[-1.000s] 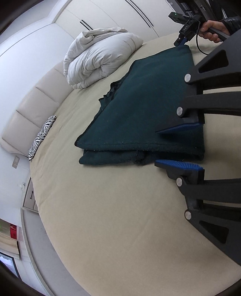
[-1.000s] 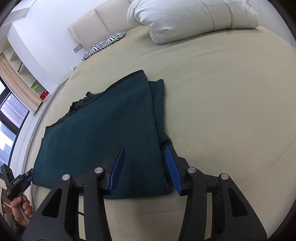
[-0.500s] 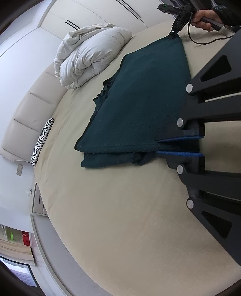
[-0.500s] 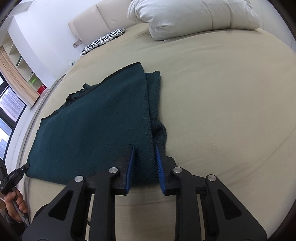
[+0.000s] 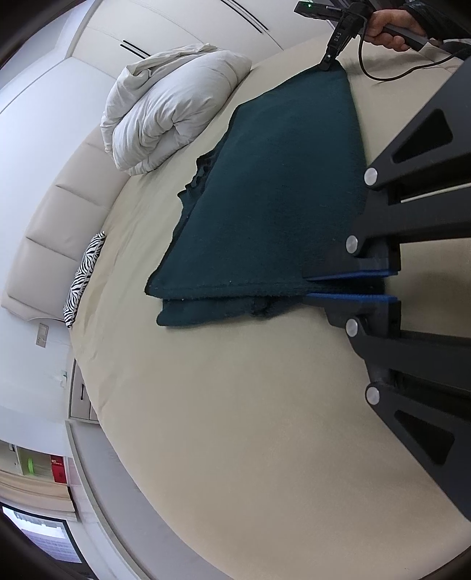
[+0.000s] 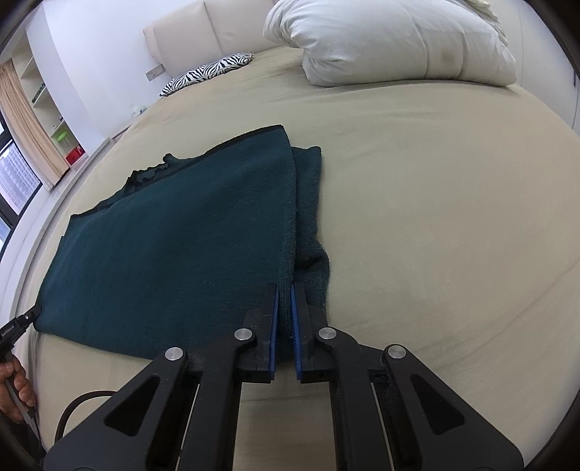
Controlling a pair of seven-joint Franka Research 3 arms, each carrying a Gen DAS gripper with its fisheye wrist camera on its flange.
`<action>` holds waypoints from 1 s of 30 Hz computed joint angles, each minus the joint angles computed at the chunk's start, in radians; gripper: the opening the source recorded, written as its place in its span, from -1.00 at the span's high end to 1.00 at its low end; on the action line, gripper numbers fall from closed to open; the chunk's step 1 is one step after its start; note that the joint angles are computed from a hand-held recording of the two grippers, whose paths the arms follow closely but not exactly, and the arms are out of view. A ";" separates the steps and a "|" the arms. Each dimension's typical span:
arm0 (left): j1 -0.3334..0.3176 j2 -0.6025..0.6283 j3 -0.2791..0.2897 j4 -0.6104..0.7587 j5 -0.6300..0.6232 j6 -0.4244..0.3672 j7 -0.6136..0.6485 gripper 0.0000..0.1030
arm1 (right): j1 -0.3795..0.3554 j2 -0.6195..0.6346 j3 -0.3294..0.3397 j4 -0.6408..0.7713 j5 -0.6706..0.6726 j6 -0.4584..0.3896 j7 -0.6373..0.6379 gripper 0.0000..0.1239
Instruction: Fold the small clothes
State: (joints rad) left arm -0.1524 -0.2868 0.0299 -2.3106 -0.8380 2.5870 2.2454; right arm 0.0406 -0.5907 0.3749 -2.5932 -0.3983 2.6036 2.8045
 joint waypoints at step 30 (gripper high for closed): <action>0.028 0.002 0.002 -0.008 0.007 -0.061 -0.015 0.84 | 0.038 -0.071 -0.056 -0.108 0.210 0.091 -0.059 0.93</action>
State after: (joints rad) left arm -0.1240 -0.2846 0.0319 -2.3185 -0.8311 2.5262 2.2309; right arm 0.0790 -0.6622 0.3191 -2.7008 -0.1878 2.6942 2.7459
